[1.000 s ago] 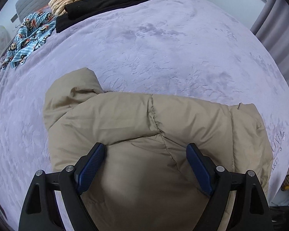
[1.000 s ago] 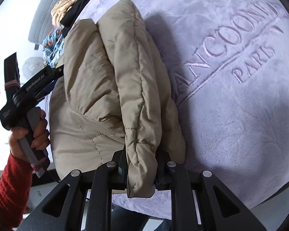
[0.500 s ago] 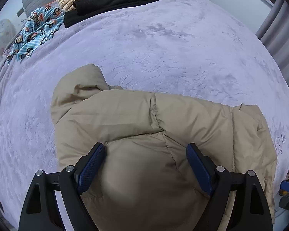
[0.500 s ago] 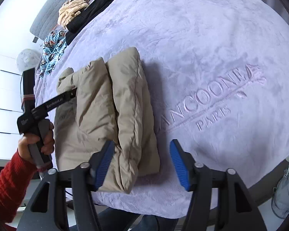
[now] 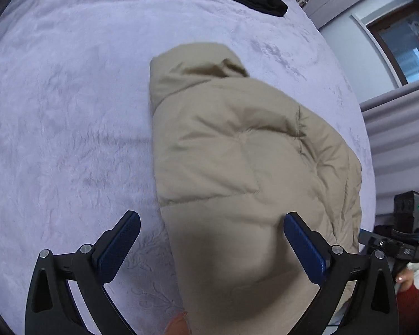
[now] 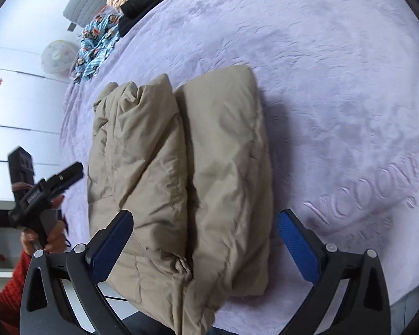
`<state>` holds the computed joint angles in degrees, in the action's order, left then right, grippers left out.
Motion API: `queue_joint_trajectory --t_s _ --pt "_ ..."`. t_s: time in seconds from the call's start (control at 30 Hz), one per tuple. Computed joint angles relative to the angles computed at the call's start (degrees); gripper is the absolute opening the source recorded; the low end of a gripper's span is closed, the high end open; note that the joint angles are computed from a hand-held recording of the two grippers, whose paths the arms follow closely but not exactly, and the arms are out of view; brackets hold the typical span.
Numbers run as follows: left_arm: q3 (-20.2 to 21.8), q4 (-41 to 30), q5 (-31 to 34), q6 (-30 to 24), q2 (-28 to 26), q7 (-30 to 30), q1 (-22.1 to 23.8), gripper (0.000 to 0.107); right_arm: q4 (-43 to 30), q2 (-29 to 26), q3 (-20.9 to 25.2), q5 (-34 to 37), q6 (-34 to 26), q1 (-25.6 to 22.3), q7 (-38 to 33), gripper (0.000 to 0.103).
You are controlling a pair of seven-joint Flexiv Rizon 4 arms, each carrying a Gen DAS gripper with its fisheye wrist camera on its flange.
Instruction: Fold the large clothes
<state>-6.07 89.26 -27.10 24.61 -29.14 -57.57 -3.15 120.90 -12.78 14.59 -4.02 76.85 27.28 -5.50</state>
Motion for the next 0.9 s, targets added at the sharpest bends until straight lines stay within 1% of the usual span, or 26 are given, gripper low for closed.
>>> queue_joint_trajectory --t_s 0.07,0.13,0.2,0.3,0.37,0.4,0.43,0.47,0.53,0.6,0.63,0.67,0.73,0.8,0.9 --pt "-0.67 -0.20 -2.44 -3.99 -1.85 -0.44 1.48 0.103 -2.49 -2.47 2.72 4.19 -1.06 -2.75 -6.55 0.103" --pt "-1.71 -0.18 -6.27 -7.67 -4.04 -1.36 2.91 0.103 -4.75 -4.91 4.91 8.44 -1.83 -5.13 -12.29 0.103" --pt "-2.50 0.09 -9.26 -9.78 -5.82 -1.73 3.65 0.103 -6.26 -7.08 7.40 13.48 -0.90 -7.49 -17.59 0.103" --pt "-2.85 0.59 -11.35 -10.59 -7.50 -2.37 3.66 0.103 -8.67 -11.84 13.49 23.01 5.16 -12.77 -27.28 0.103" --pt "-2.92 0.62 -12.26 -10.98 -8.27 -3.67 3.54 0.103 -10.02 -15.77 18.51 28.33 10.97 -16.47 -31.99 0.103" --pt "-2.91 0.48 -12.20 -11.06 -8.42 -4.15 3.32 0.103 -10.46 -17.65 20.66 30.09 14.15 -17.80 -32.99 0.103" --pt "-2.75 0.63 -11.80 -10.37 -8.08 -4.23 2.87 0.103 -10.57 -18.80 21.80 30.69 16.35 -18.29 -32.71 0.103" --pt "-2.63 1.17 -11.36 -9.18 -7.29 -3.86 2.33 0.103 -10.78 -19.93 22.46 30.93 18.39 -18.39 -31.89 0.103" --pt "-2.60 2.27 -10.09 -6.98 -5.42 -1.77 1.34 0.101 -11.10 -20.87 22.71 30.19 20.20 -18.00 -30.17 0.101" --pt "-2.59 3.15 -9.31 -5.50 -3.89 0.15 0.79 0.095 -11.31 -21.90 24.89 29.30 22.87 -18.96 -29.53 0.081" --pt "-2.70 3.40 -9.60 -5.35 -3.33 0.94 0.90 0.092 -11.06 -21.46 24.39 29.05 23.88 -18.20 -28.52 0.069" --pt "-2.80 3.44 -10.02 -5.52 -2.99 1.53 1.11 0.088 -10.95 -20.71 22.84 28.45 24.20 -16.67 -27.54 0.062" --pt "-3.06 2.93 -11.18 -6.53 -2.73 3.08 1.89 0.085 -10.64 -18.51 18.66 27.07 23.67 -12.79 -25.31 0.053" --pt "-3.10 2.18 -12.03 -6.89 -2.51 4.80 2.47 0.085 -10.69 -16.52 13.66 25.27 22.63 -8.23 -22.82 0.052" --pt "-2.97 -0.61 -12.85 -8.32 -3.22 6.80 3.83 0.085 -12.34 -15.00 3.64 22.04 21.78 0.94 -18.04 0.052"
